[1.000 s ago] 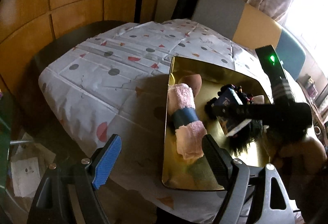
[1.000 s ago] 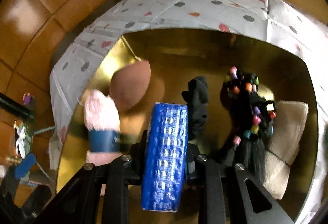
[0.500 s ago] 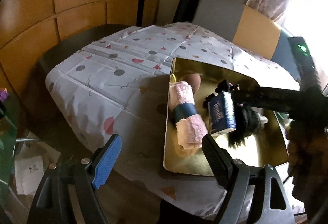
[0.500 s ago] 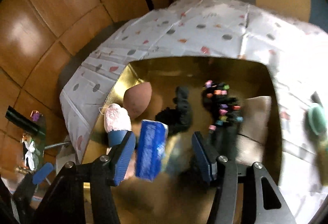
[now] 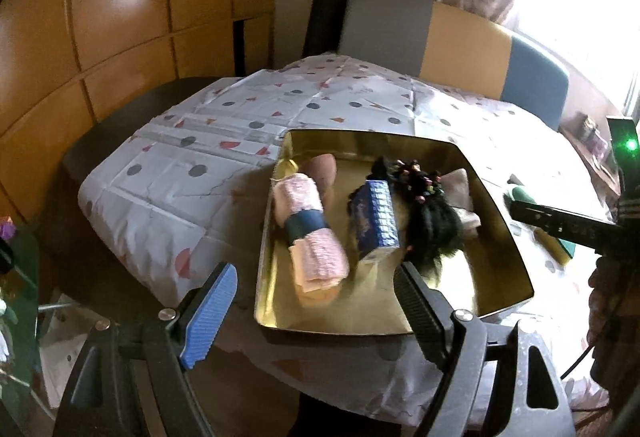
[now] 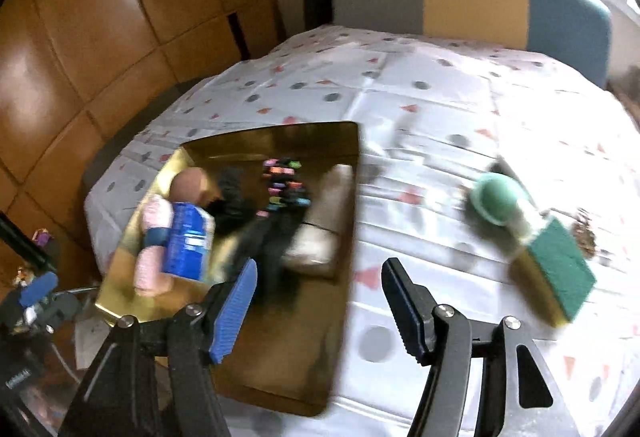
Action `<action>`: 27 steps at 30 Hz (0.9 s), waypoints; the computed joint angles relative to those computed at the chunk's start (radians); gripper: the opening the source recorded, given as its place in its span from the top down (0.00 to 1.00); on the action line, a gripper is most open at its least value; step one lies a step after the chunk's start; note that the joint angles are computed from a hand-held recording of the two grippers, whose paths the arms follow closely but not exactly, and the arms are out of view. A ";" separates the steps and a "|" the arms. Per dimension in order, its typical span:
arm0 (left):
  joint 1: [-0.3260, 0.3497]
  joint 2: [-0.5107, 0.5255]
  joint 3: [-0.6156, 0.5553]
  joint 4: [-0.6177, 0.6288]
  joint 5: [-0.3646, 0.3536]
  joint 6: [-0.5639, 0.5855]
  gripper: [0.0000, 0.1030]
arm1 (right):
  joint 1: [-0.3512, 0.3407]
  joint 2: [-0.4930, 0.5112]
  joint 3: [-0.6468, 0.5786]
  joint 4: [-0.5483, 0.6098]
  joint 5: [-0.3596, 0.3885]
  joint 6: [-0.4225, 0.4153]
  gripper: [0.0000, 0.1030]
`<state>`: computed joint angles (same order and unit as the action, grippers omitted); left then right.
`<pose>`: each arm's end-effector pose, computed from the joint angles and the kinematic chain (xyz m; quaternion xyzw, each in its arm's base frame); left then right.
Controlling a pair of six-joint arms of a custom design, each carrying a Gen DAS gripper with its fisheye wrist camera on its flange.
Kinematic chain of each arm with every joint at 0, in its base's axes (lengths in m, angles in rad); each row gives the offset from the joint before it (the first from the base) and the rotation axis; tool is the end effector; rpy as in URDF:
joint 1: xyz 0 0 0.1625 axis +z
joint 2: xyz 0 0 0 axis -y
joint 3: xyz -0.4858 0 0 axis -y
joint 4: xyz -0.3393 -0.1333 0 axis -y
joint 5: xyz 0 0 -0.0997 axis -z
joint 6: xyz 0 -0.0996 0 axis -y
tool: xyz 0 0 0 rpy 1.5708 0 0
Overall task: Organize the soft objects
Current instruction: 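Grasp the green-yellow scouring sponge with the left gripper while the right grasps the pink scrunchie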
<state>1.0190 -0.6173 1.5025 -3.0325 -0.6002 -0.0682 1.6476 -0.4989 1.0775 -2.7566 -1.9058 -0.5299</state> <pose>-0.1967 -0.7305 0.1882 0.0743 0.8551 -0.3759 0.3492 0.1652 -0.8360 0.1890 0.2335 -0.9128 0.2515 0.2212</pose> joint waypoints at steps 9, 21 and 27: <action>-0.021 0.040 -0.045 0.057 -0.007 0.031 0.20 | -0.076 -0.066 0.047 -0.088 -0.046 -0.048 0.32; -0.039 0.101 -0.169 0.186 -0.151 0.005 0.21 | -0.232 -0.078 -0.103 -0.152 -0.197 0.376 0.29; -0.049 0.156 -0.274 0.337 -0.246 -0.016 0.25 | -0.274 -0.127 -0.082 -0.075 -0.096 0.574 0.29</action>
<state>0.9698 -0.4615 1.2282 -2.6959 -0.8459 -0.0839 1.3740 -0.6259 0.9953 -2.8315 -2.0022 0.0443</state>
